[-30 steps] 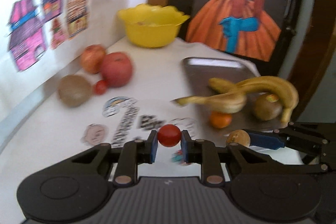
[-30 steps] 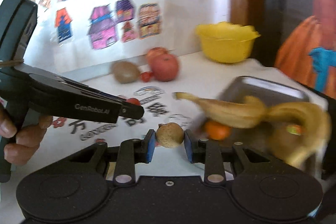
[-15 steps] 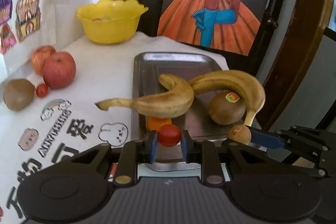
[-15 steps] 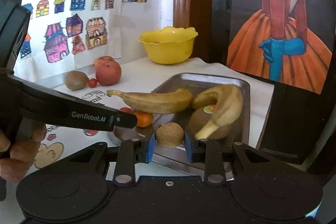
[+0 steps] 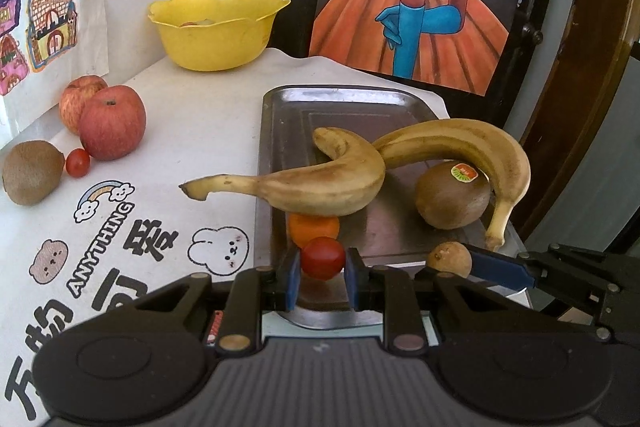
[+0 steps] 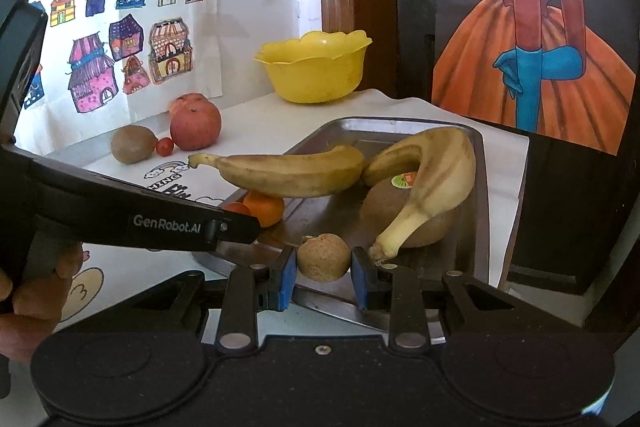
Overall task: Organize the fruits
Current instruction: 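Open both grippers over the metal tray and lift both tools away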
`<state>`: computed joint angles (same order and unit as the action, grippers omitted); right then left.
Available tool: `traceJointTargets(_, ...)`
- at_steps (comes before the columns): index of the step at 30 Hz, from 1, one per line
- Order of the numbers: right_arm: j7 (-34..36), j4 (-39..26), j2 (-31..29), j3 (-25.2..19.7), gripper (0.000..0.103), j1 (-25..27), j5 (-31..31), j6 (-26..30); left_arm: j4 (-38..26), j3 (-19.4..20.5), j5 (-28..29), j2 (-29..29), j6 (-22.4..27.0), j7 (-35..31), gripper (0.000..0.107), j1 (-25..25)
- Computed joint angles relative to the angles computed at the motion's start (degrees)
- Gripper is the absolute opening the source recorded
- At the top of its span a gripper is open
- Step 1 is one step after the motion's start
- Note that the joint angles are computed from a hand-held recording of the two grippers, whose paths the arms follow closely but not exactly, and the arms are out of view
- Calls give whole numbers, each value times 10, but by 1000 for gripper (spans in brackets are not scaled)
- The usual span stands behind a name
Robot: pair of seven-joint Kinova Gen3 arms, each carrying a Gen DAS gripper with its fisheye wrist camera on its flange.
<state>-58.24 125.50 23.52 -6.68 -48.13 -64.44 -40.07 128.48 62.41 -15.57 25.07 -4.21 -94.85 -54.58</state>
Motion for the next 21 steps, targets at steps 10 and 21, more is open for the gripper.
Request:
traceJointTargets(10, 5, -5, 3, 2, 33, 1, -6, 3, -6, -5, 10, 4, 13, -11, 26, 6)
traceJointTargets(21, -13, 15, -14, -16, 53, -22, -36, -39, 21, 91, 28, 1, 12, -31, 64, -101)
